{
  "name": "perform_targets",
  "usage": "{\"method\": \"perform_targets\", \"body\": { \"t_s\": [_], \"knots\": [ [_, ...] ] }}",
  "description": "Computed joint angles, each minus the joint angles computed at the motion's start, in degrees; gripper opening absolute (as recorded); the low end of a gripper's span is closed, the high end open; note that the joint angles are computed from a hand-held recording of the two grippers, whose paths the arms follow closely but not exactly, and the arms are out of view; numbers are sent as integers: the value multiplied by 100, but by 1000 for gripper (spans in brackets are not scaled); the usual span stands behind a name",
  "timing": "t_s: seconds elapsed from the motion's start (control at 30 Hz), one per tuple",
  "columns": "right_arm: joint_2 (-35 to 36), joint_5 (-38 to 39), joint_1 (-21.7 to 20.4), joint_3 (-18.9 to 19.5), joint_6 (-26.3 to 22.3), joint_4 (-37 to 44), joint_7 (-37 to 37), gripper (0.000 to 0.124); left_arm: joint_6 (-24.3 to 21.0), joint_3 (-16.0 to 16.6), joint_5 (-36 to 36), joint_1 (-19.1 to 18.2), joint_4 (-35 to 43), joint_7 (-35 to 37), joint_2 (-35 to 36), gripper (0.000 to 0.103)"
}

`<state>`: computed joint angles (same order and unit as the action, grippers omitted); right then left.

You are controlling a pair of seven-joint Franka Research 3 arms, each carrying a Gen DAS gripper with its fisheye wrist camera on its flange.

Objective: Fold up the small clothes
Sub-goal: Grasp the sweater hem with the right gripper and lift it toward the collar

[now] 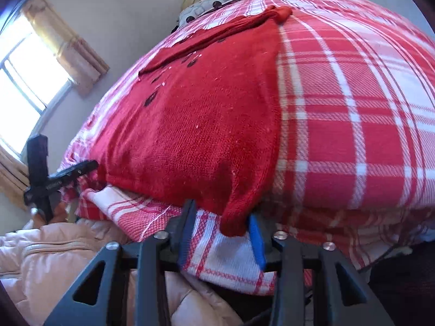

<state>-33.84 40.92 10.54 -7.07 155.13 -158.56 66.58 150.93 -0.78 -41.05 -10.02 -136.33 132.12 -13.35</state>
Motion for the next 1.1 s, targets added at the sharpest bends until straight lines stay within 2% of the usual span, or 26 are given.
{"method": "perform_targets", "body": {
  "t_s": [0.1,0.2,0.27,0.3,0.33,0.37,0.43,0.5,0.67,0.8,0.87,1.0,1.03,1.1],
  "knots": [
    [134,258,103,-167,63,33,-105,9,-48,38,-159,-6,9,108,11,75],
    [44,647,166,-400,-29,9,-296,7,113,-85,138,57,-42,-136,-11,68],
    [-47,774,162,-439,-143,25,-452,7,59,-101,376,115,23,-450,12,53],
    [-104,894,200,-485,-215,46,-553,7,-35,-86,467,149,91,-611,41,48],
    [-168,1075,258,-596,-341,78,-690,7,-265,-34,515,195,219,-768,86,40],
    [-244,1345,342,-743,-490,125,-866,7,-506,27,470,227,347,-839,127,27],
    [-384,1774,388,-903,-773,251,-1155,7,-1056,168,122,268,641,-746,206,10],
    [-497,2039,322,-921,-945,334,-1315,7,-1254,142,-130,352,783,-669,197,10],
    [-274,2877,236,-1101,-1279,850,-1769,7,-1035,-37,-142,387,996,-487,111,10],
    [448,3422,153,-1085,-1313,1535,-2107,7,-872,-108,-230,346,1510,-521,416,10],
    [939,3662,67,-1004,-1183,1938,-2171,7,-658,-235,-97,369,1945,-679,796,10],
    [1972,4206,-165,-924,-1018,2753,-2249,7,-263,-544,646,517,2926,-1720,1755,16],
    [2306,4261,-237,-878,-950,2985,-2154,8,-223,-580,1080,529,3284,-2176,2102,17],
    [2730,3957,-390,-701,-713,3285,-1823,9,-278,-583,1778,530,3773,-2775,2567,19]
  ]
}}
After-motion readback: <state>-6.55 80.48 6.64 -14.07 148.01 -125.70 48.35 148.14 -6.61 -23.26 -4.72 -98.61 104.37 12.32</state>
